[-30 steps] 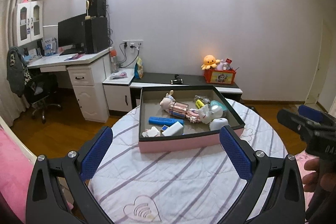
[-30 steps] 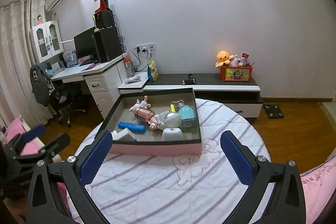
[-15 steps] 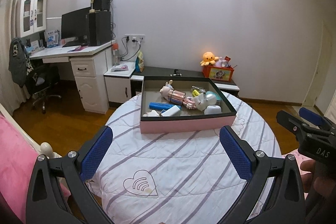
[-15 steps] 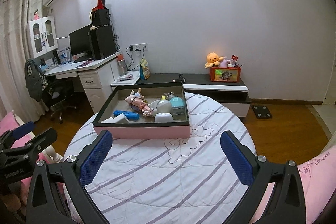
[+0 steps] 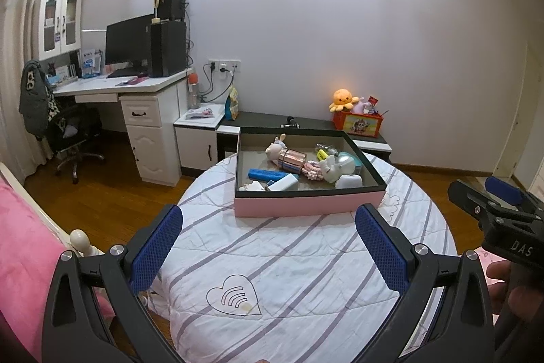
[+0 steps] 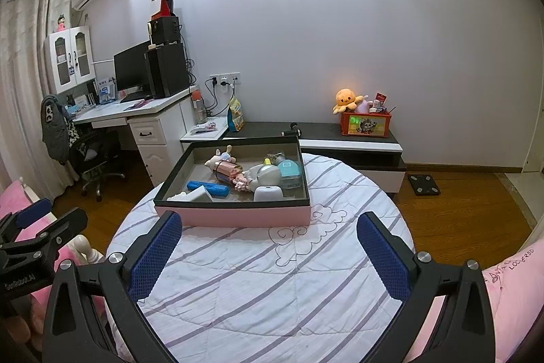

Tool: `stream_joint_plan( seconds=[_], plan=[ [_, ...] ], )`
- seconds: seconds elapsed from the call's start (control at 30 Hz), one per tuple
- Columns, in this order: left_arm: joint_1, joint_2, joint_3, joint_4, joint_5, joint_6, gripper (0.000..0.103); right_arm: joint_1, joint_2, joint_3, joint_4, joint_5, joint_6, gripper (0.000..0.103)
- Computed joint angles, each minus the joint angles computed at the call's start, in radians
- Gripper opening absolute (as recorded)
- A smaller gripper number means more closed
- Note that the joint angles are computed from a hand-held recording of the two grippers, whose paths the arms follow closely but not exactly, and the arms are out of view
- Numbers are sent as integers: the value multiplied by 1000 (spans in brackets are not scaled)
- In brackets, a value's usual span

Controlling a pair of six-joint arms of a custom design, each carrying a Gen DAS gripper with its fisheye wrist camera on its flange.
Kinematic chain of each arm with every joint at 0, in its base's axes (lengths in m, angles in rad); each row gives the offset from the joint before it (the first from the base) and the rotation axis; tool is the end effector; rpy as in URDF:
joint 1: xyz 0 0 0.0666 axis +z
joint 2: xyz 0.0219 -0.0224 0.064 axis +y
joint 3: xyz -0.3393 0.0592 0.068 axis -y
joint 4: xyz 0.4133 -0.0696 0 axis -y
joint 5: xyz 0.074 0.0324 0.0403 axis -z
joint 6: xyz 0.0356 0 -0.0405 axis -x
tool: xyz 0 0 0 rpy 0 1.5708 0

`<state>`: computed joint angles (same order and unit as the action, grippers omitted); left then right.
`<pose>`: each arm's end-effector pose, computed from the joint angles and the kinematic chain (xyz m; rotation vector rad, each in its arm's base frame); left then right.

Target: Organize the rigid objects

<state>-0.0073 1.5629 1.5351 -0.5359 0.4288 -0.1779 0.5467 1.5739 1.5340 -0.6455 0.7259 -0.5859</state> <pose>0.5900 -0.0195 0.4019 0.4414 2.0507 -0.3541 0.5094 0.2819 0.3894 0.4060 2.0264 -0.1345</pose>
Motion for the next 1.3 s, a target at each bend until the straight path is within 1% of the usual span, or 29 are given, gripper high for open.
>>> stream_joint_plan(
  seconds=[0.43, 0.6, 1.07, 1.3],
  plan=[
    [2, -11, -6, 20, -8, 4, 103, 8, 10, 18, -14, 0, -9, 103],
    [1, -21, -19, 48, -18, 3, 103, 7, 10, 17, -13, 0, -7, 103],
    [7, -3, 5, 41, 27, 20, 103, 4, 15, 22, -14, -6, -8, 103],
    [-10, -13, -17, 72, -44, -2, 103, 4, 25, 26, -16, -12, -11, 103]
  ],
)
